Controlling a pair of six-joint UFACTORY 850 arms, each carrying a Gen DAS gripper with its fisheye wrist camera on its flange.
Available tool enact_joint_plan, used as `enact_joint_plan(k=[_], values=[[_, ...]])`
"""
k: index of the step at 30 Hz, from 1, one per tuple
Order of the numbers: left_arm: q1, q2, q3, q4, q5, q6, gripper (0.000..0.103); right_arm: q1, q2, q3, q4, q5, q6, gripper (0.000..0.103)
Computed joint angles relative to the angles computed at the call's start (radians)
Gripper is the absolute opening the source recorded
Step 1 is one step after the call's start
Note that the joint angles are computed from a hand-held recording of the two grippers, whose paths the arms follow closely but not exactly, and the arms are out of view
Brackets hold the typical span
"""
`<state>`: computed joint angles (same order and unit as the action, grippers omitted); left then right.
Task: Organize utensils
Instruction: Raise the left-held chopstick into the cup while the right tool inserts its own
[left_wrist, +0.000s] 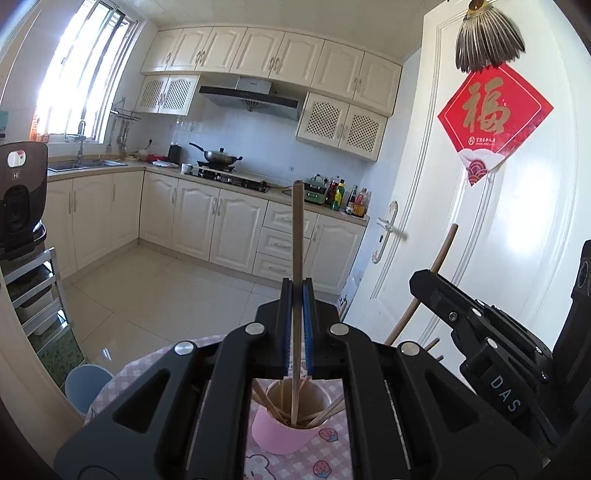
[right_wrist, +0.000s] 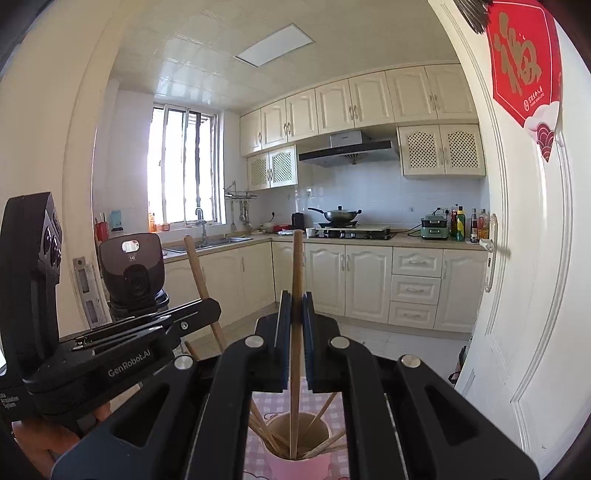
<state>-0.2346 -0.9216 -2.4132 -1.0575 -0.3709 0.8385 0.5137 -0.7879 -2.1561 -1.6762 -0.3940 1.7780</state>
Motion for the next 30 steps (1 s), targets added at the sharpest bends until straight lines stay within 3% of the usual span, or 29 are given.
enact_joint_plan(k=[13,21,27,28,30], values=[[-0.005,0.074,0.185,-0.089,0.007,0.191,0.006,0.006,0.006,0.064,0.136,0.03,-0.125,0.005],[-0.006,0.033,0.124,0.173,-0.044,-0.016,0.008,0.009,-0.002,0.074,0.196,0.016,-0.163,0.005],[-0.001,0.036,0.129,0.199,-0.053,-0.049,0.009,0.01,0.001,0.077,0.218,0.014,-0.161,0.006],[-0.002,0.037,0.129,0.213,-0.053,-0.059,0.013,0.009,0.007,0.088,0.205,0.016,-0.142,0.006],[-0.002,0.052,0.153,0.205,-0.041,-0.047,0.034,0.009,0.016,0.101,0.186,0.014,-0.113,0.006]])
